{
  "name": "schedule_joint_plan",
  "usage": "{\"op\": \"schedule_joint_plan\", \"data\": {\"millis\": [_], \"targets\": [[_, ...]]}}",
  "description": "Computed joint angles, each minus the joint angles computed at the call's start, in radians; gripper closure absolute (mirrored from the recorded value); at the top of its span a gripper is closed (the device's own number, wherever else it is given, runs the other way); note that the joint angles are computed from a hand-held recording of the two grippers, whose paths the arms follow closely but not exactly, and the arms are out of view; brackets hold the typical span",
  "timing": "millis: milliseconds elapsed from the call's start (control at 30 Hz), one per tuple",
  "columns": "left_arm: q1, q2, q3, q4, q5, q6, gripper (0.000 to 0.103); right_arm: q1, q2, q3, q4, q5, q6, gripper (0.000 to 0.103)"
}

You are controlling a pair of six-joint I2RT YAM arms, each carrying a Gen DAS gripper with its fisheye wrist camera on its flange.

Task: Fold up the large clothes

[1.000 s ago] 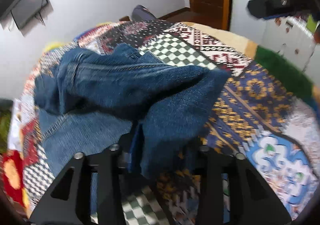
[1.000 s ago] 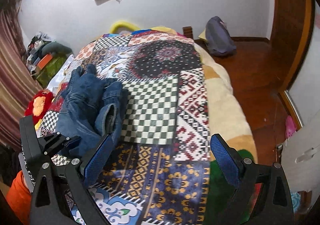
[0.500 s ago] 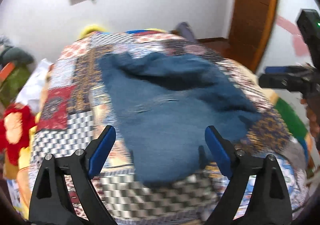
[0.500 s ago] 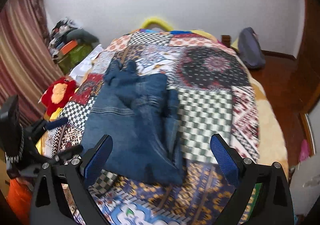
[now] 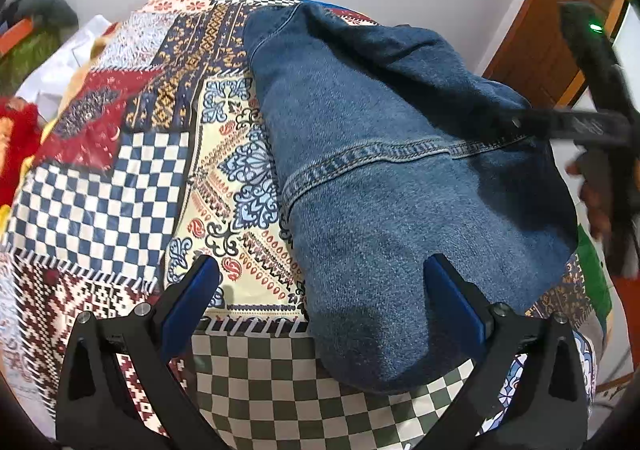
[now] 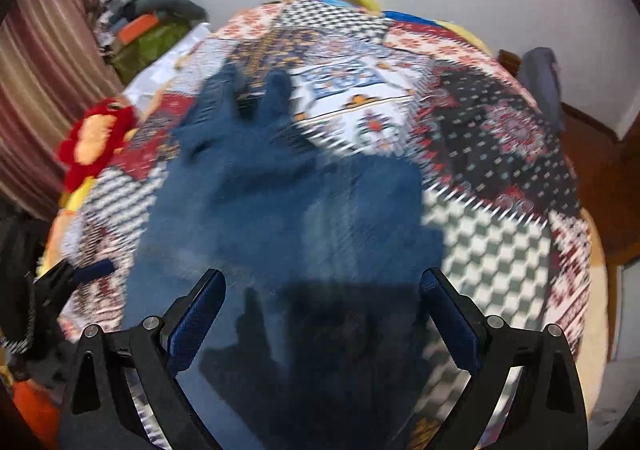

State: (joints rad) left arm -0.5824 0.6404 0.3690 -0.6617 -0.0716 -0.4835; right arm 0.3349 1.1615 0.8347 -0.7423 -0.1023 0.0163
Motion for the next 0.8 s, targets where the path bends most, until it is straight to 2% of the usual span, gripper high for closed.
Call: {"op": "schedule_joint_plan", "data": {"millis": [67,167,333,433,633,800], "targets": [[-0.014,-0.010,-0.010,0.005,-0.014,-0.001,0.000,-0.051,0.038,0.013,0.035,0.027,-0.026,0.006],[-0.063,-0.007,-0.004,-0.002,-0.055,-0.034,0.000,-0.166,0.087,0.032,0.055,-0.018,-0.082,0.006],[-0.129,0.003,0.010,-0.025,-0.112,-0.083,0.000,-0.309,-0.020,-0.038,0.088,-0.006,-0.098,0.006],[-0.142,0.008,0.014,-0.035,-0.130,-0.100,0.000,-0.348,-0.120,-0.047,0.003,-0.052,-0.112,0.006],[-0.160,0.020,0.025,-0.054,-0.147,-0.136,0.000,-0.263,-0.351,-0.106,-0.177,-0.090,-0.193,0.006],[-0.237,0.029,0.042,-0.096,-0.206,-0.192,0.000,-0.228,-0.432,-0.219,-0.234,-0.046,-0.211,0.006]]}}
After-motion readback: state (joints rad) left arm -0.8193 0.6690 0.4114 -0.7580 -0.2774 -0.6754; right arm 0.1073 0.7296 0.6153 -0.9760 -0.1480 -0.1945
